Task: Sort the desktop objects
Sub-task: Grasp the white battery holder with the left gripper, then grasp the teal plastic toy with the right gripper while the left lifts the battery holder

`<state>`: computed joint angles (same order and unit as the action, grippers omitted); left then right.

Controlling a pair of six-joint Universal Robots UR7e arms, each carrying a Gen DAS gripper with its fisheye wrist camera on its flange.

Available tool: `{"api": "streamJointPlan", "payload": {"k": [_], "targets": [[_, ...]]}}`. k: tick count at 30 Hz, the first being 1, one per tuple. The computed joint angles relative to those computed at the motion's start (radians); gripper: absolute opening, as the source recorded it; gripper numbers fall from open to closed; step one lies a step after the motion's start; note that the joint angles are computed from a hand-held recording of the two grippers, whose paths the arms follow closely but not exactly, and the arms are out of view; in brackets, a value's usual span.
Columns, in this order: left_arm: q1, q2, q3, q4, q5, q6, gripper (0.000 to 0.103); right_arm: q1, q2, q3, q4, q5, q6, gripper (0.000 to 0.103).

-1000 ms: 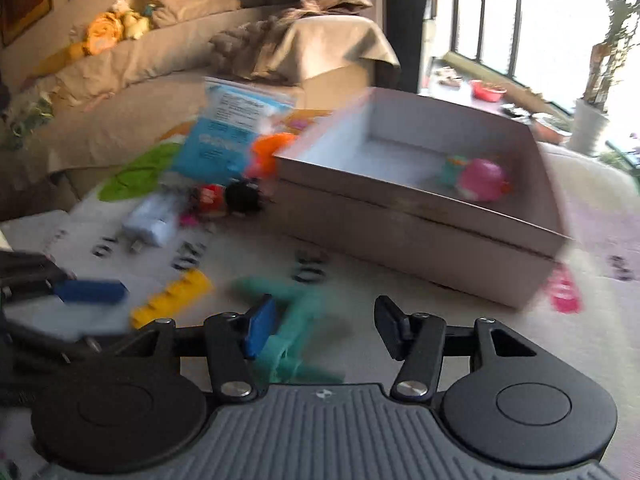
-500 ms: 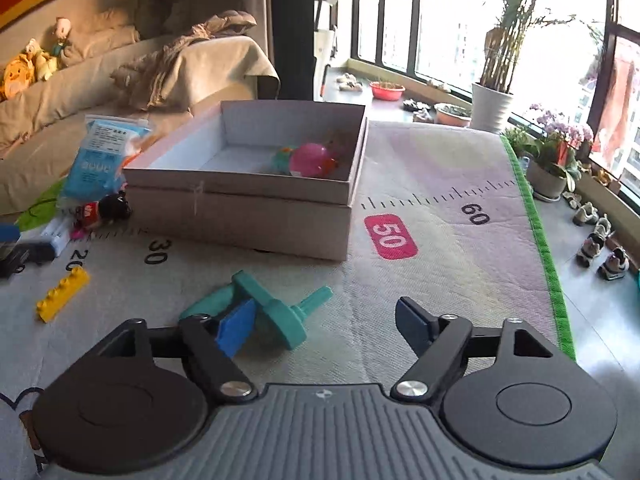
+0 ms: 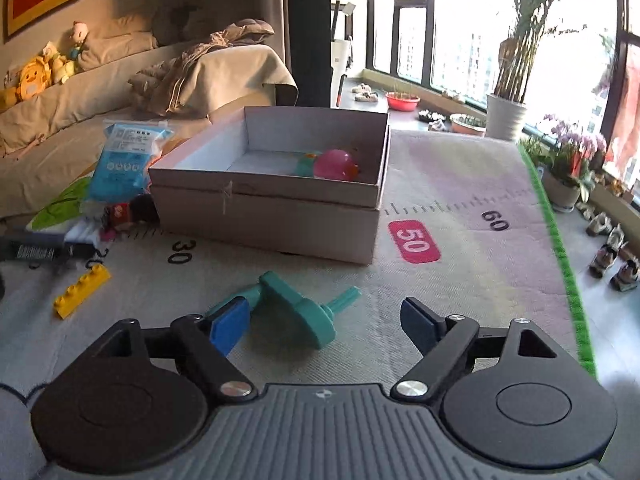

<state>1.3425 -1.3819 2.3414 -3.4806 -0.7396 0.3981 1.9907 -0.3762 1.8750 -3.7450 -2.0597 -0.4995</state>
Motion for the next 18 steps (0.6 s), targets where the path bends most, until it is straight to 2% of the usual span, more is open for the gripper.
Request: {"api": "streamJointPlan", "payload": {"k": [5,7,10,14,18], "targets": [[-0.03,-0.054,0.065,0.065,-0.027,-0.044,0.06,0.011,0.021,-0.055,0.093,-0.017,0.131,0.096],[-0.038,-0.062,0.077,0.071,-0.025,-0.05,0.06,0.017,0.03,-0.074,0.124,-0.01,0.185,0.097],[-0.05,-0.056,0.088,0.044,0.004,-0.042,0.067,0.035,0.073,-0.123,0.124,-0.049,0.183,0.097],[-0.052,-0.056,0.087,0.03,0.041,-0.043,0.074,0.036,0.088,-0.149,0.154,-0.077,0.168,0.077],[-0.044,-0.063,0.074,0.065,0.04,-0.078,0.077,0.025,0.064,-0.115,0.131,-0.05,0.152,0.071]]}}
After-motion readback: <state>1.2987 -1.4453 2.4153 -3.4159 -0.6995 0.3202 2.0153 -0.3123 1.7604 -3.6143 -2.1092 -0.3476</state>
